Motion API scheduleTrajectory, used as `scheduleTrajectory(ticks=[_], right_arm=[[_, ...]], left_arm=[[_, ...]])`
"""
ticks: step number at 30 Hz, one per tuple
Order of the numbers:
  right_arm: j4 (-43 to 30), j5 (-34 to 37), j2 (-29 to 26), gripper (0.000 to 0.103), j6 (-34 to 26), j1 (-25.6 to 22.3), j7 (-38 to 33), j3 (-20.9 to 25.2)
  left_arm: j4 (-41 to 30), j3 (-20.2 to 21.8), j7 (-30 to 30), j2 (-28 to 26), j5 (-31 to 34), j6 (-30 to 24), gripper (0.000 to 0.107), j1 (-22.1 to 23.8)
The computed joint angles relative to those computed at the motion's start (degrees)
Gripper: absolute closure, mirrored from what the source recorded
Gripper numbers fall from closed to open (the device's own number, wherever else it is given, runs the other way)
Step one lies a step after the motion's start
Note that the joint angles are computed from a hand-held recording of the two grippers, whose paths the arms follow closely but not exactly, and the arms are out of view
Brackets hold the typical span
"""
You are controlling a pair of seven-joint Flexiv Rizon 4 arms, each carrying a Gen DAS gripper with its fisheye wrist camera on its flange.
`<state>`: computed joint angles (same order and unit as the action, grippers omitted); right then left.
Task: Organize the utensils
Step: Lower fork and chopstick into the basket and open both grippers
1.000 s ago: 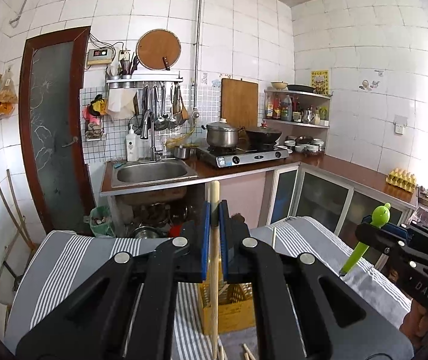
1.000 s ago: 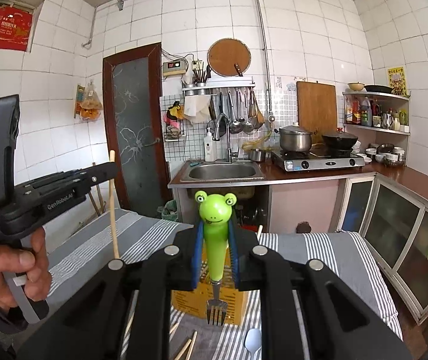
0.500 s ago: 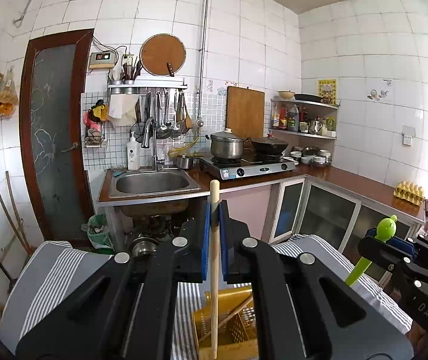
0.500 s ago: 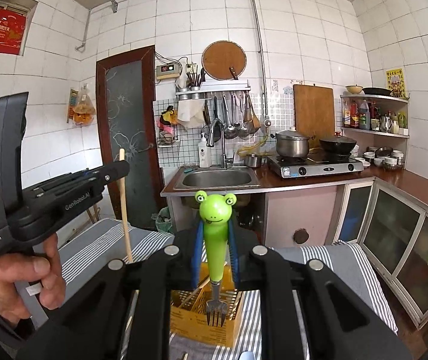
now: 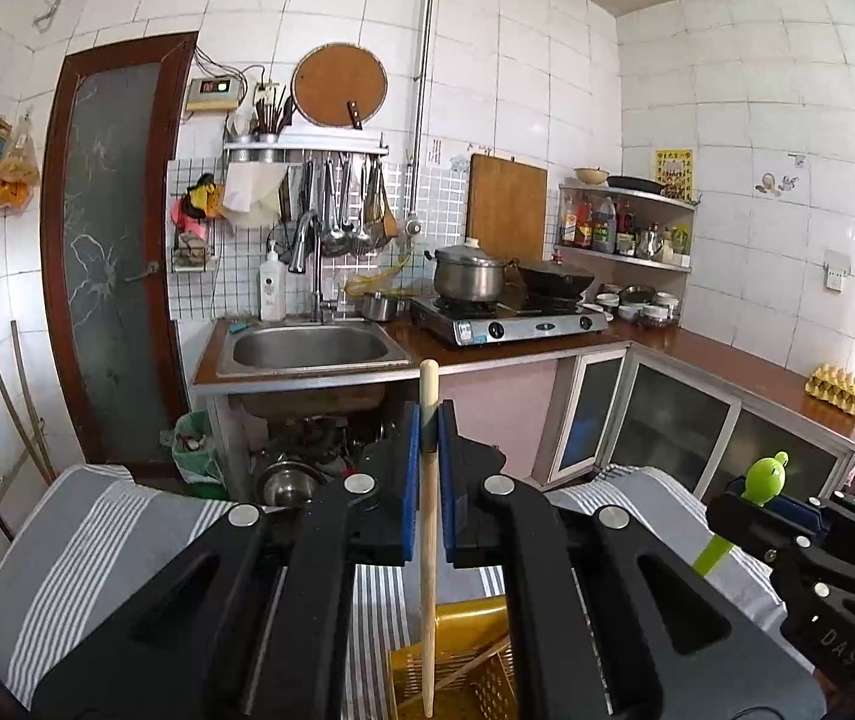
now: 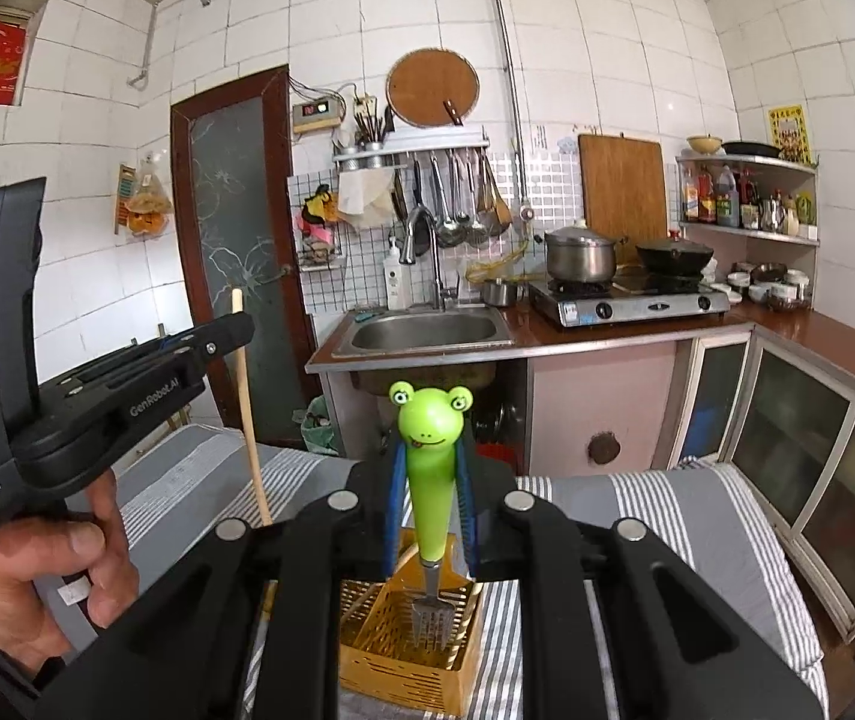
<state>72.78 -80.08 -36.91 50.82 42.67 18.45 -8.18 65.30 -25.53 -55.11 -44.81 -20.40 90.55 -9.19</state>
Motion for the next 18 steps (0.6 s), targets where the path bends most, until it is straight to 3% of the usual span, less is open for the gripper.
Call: scheduleTrajectory(ticks=[13, 16, 18], right_arm=[[-1.18, 8.86, -4.78, 0.087, 3.04, -0.4, -2.37, -0.24], [-0.84, 10.98, -5.01, 0.072, 1.5, 0.32, -3.13, -0.86], [1.05, 9.91, -3.49, 0.067, 0.34, 1.09, -1.17, -1.79]], left_arm=[[0.77, 8.27, -3.27, -2.33, 0.83, -4.88, 0.1, -3.36], [2.36, 8.35, -3.49, -1.78, 0.98, -5.25, 0.069, -2.79], [4.42, 6.25, -2.49, -0.71, 0.73, -4.08, 0.065, -0.96]])
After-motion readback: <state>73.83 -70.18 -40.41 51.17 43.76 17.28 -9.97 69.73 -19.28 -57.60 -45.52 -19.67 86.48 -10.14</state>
